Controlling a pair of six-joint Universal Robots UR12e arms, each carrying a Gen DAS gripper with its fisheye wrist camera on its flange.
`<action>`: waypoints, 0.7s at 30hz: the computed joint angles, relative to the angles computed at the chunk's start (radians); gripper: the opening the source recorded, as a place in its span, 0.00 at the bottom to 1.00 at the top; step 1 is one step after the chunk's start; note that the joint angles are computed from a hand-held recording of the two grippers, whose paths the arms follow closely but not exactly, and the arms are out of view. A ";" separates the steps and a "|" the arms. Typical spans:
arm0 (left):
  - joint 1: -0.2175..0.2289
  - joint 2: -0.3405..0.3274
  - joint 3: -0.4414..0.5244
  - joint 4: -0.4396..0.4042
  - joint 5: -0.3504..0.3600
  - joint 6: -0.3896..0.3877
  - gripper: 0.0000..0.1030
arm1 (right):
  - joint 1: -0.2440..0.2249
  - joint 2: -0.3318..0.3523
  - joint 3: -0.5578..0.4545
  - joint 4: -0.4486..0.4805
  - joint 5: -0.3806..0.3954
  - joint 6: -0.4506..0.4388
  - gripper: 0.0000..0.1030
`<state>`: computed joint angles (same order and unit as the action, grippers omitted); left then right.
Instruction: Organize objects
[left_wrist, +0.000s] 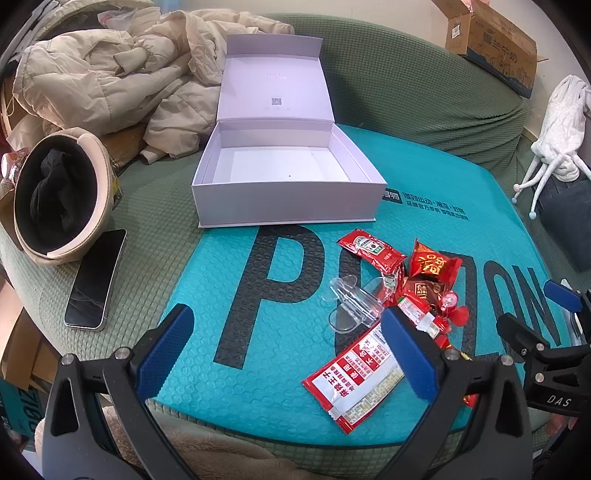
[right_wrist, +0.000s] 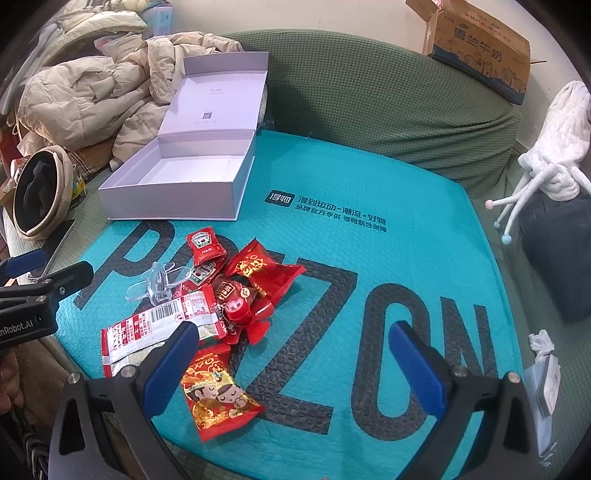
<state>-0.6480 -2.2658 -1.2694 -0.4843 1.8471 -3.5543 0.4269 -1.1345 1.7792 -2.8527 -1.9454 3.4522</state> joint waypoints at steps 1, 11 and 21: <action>0.001 0.000 0.000 0.000 -0.001 0.001 0.99 | 0.000 0.000 0.001 0.000 -0.001 0.001 1.00; 0.001 -0.001 0.001 0.000 -0.005 0.000 0.99 | 0.001 -0.002 0.003 0.002 -0.001 0.002 1.00; 0.001 -0.001 0.001 -0.001 -0.011 0.004 0.99 | 0.000 0.000 0.004 -0.007 0.000 0.010 1.00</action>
<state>-0.6471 -2.2670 -1.2682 -0.4851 1.8364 -3.5506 0.4266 -1.1348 1.7832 -2.8600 -1.9452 3.4619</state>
